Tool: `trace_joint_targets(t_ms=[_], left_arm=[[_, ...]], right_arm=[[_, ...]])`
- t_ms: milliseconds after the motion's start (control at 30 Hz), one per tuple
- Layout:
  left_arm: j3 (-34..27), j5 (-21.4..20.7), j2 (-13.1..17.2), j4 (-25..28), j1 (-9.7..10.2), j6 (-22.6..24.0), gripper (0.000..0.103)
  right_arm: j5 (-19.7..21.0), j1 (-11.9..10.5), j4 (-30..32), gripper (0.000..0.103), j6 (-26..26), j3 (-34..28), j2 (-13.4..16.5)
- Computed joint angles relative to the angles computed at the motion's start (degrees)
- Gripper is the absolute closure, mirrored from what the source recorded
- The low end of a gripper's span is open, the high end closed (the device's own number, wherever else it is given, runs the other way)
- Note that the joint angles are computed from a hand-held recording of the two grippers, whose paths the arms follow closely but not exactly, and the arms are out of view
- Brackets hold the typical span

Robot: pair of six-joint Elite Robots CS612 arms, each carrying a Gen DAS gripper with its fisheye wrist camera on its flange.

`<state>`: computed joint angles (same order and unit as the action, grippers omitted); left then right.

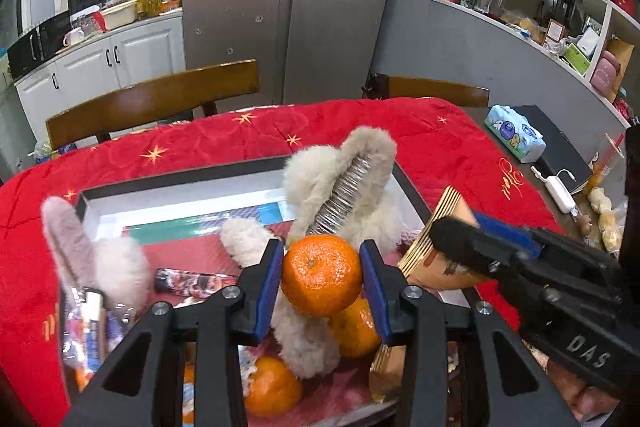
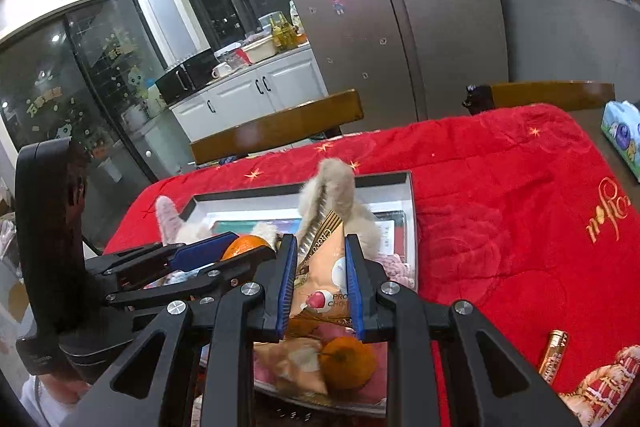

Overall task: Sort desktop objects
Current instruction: 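Lift the tangerine with the left tool and carry it over the black tray, then open the left tool to drop the tangerine into the tray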

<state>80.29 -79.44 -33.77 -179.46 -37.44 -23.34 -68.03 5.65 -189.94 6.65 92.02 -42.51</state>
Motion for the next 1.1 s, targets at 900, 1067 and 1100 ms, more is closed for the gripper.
trace_joint_targets(t_ms=[900,1067,1100], left_arm=[[-3.2,-0.4,2.6,2.3,0.08,-1.8,0.062],[-3.1,-0.2,2.5,2.2,0.00,-1.9,0.062],[-3.0,-0.2,2.5,2.1,-0.01,-1.9,0.062]], right_arm=[[-0.7,-0.4,4.0,0.081,-1.5,-2.5,3.1],[-0.2,-0.6,3.5,0.081,-1.1,-2.5,3.2],[0.0,-0.6,3.2,0.081,-0.9,-2.5,3.3]])
